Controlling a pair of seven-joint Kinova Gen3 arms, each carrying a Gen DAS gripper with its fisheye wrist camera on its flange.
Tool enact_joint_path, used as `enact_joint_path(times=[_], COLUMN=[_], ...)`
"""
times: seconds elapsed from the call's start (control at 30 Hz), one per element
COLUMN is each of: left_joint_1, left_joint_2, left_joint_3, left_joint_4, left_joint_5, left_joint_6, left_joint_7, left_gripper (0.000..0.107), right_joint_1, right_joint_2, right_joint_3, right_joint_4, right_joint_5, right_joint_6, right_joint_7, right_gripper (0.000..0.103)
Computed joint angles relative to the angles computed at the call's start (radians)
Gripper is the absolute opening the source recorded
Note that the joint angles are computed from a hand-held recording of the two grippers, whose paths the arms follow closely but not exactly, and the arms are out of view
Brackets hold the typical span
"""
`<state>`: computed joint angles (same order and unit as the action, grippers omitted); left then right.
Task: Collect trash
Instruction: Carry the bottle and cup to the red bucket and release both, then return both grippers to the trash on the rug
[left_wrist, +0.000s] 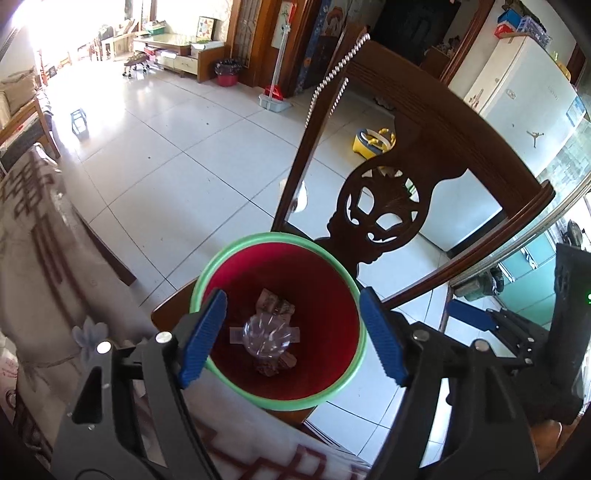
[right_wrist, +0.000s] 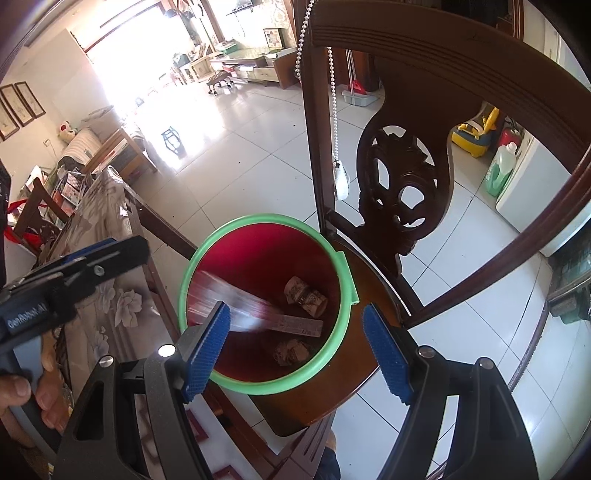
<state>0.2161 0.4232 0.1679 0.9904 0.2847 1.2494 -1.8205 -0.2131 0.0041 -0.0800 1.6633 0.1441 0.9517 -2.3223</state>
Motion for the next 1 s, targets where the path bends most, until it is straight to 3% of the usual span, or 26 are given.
enact_joint_path(times=[0.3, 0.6, 1.0], left_joint_1=[-0.106, -0.251, -0.467], left_joint_2=[-0.205, -0.409, -0.464], left_joint_3=[-0.05, -0.162, -0.313], left_joint_4=[0.181, 0.362, 0.486], left_joint_5=[0.03, 0.046, -0.063], left_joint_6=[-0.066, -0.082, -0.053], left_joint_7=[-0.007, 0.017, 0.071], left_gripper=[0.072, 0.074, 0.074], right_joint_1=[-0.057, -0.173, -0.327], right_joint_2=[0.02, 0.086, 0.241], right_joint_3=[-0.038, -0.08, -0.117], right_joint_4=[-0.072, -0.183, -0.363], right_joint_5=[-0.004, -0.019, -0.098], right_joint_6=[-0.008, 0.015, 0.086], right_joint_7=[0.041, 0.112, 0.247], right_gripper=[0.072, 0.072, 0.073])
